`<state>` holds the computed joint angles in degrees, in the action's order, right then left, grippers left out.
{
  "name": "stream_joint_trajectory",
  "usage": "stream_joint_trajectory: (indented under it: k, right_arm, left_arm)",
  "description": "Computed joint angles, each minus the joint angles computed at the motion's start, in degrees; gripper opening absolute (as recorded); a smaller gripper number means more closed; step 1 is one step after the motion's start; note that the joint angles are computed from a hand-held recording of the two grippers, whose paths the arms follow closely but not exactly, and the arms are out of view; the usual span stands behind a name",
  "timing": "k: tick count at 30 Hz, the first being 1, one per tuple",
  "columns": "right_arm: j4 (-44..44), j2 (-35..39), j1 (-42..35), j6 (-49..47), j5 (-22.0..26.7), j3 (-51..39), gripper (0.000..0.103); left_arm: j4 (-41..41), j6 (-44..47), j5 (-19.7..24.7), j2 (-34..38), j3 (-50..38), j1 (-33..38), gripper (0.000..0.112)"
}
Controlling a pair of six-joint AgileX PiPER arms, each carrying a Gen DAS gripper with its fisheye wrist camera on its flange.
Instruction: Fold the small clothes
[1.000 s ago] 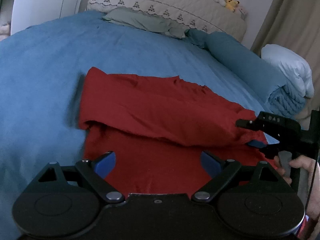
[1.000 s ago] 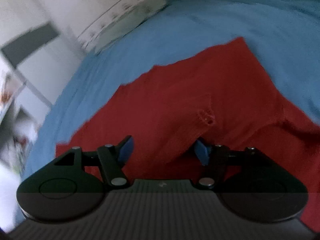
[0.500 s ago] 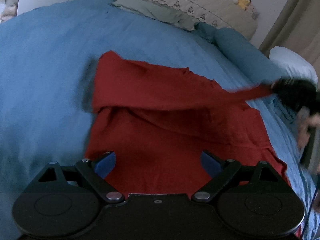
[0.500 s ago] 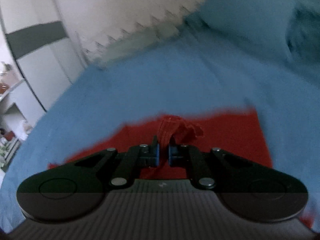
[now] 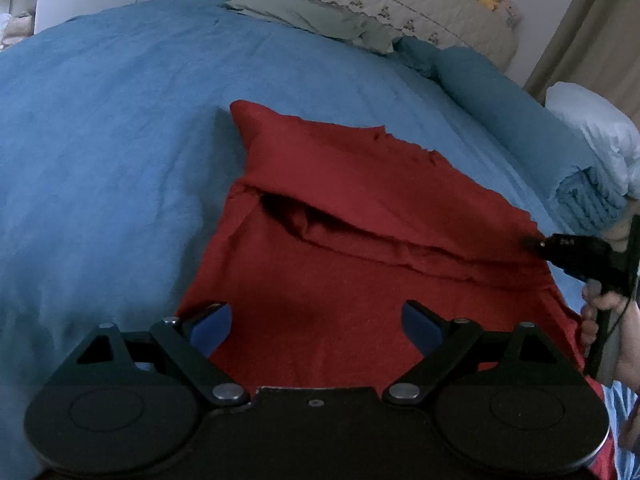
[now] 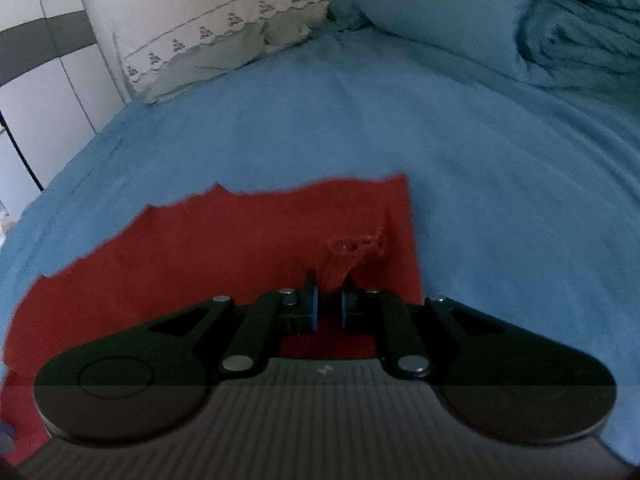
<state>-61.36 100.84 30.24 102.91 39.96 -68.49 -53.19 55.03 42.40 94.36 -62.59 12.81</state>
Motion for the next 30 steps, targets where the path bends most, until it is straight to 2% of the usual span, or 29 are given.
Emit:
stream_joint_trajectory:
  k: [3,4,6,7,8,11,13,15,17,19,21,24,26,28,30]
  right_arm:
    - [-1.54,-0.8,1.08,1.31,2.26,1.33,0.029]
    - [-1.71,-1.04,1.36,1.14,3.57,1.28,0.035]
    - [-0.45,-1.0,2.91,-0.14,7.9,0.0,0.058]
    - [-0.19,-0.82,3.36,-0.06,10.53,-0.86,0.078]
    - [-2.22,-1.55,4.58,2.31,13.17,0.01,0.086]
    - [-14.0,-4.53,9.01,11.69,14.62,4.73,0.094]
    - [-14.66,-3.82,9.58,9.68,12.77,3.46,0.094]
    - [-12.78,-2.52,8.1,5.09,6.5,1.82,0.094]
    - [-8.48,0.02,6.44,-0.43,2.91,-0.37,0.094]
    - [-2.03,2.7,4.7,-4.6,1.85,-2.09,0.093]
    - [-1.86,3.12,3.94,-1.92,0.67,-0.63,0.093]
    - [0.12,1.52,6.02,-1.86,3.99,-1.25,0.093]
    - [-1.01,-2.12,8.46,0.07,4.87,-0.09,0.093]
    - [-3.89,-6.06,14.05,2.85,9.69,0.98,0.095]
    - [-3.23,-9.3,19.7,0.76,16.47,0.27,0.095]
  left_arm:
    - [0.42,-1.67,-0.18,0.35,-0.73,-0.65,0.094]
    - [0.63,-2.23,-0.4,0.35,-0.86,-1.0,0.094]
    - [0.62,-2.33,-0.33,0.43,-0.98,-0.99,0.094]
    - [0.43,-2.13,-0.16,0.5,-0.99,-0.76,0.094]
    - [0.23,-2.08,-0.03,0.6,-1.02,-0.62,0.094]
    - [0.0,-1.95,0.02,0.68,-0.96,-0.49,0.094]
    - [0.05,-1.35,-0.08,0.64,-0.82,-0.35,0.094]
    - [0.4,-0.99,-0.71,0.38,-0.51,-0.72,0.094]
    - [0.85,-0.87,-1.44,0.14,-0.21,-1.21,0.094]
    - [1.53,-1.77,-1.96,0.18,-0.26,-1.59,0.094]
    - [2.06,-3.48,-1.96,0.27,-0.93,-1.9,0.094]
    - [1.21,-3.14,-3.19,-1.14,-0.39,-2.35,0.094]
    - [0.79,-1.69,-3.86,-3.88,1.22,-2.27,0.094]
    - [0.68,-0.56,-3.64,-8.22,3.68,-1.57,0.094]
    - [2.75,-2.23,-3.38,-12.44,5.3,-1.69,0.094]
